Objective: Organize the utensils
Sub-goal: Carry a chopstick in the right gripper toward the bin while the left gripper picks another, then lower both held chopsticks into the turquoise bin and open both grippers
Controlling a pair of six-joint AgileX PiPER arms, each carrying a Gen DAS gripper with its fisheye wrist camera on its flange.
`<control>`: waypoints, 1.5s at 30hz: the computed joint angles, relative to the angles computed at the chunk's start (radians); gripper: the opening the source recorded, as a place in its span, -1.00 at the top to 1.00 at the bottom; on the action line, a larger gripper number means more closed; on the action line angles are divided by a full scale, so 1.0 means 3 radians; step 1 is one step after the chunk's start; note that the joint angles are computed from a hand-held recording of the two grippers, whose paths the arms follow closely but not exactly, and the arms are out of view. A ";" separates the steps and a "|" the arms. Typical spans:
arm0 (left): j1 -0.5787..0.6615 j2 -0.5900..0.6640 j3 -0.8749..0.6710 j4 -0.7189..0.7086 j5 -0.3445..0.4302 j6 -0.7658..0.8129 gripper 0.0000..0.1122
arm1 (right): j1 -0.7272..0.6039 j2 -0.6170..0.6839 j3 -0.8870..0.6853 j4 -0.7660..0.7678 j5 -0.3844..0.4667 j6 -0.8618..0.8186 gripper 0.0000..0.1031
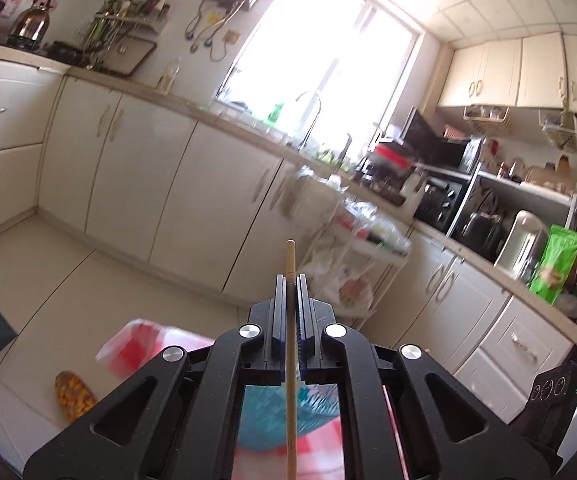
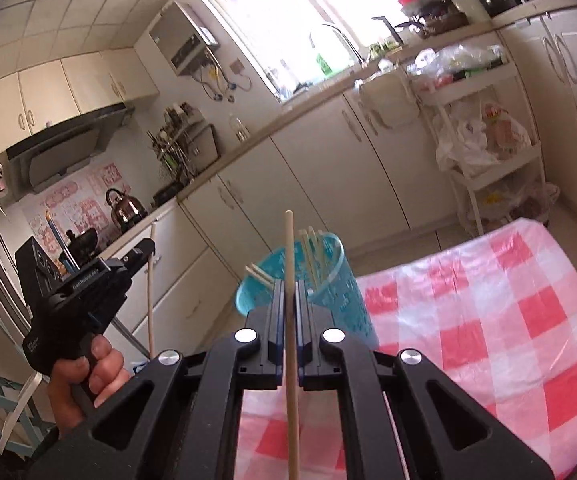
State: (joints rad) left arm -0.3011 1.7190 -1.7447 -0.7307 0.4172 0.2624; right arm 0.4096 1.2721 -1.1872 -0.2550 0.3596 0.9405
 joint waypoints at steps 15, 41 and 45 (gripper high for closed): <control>-0.0452 0.0761 -0.1413 0.1895 -0.0230 -0.1789 0.93 | -0.0104 0.0866 -0.1238 -0.1444 -0.0241 0.1056 0.89; -0.0644 0.1492 -0.2048 0.2998 -0.0024 -0.2432 0.93 | -0.0306 0.1628 -0.1613 -0.1729 -0.0329 0.1381 0.89; -0.0649 0.1495 -0.1950 0.2995 -0.0049 -0.2401 0.93 | -0.0335 0.1694 -0.1634 -0.1412 -0.0301 0.1090 0.89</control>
State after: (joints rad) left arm -0.4957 2.1676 -2.3297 0.1679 0.4026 -0.4581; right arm 0.3092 1.7805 -1.6773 -0.6787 0.2694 1.2677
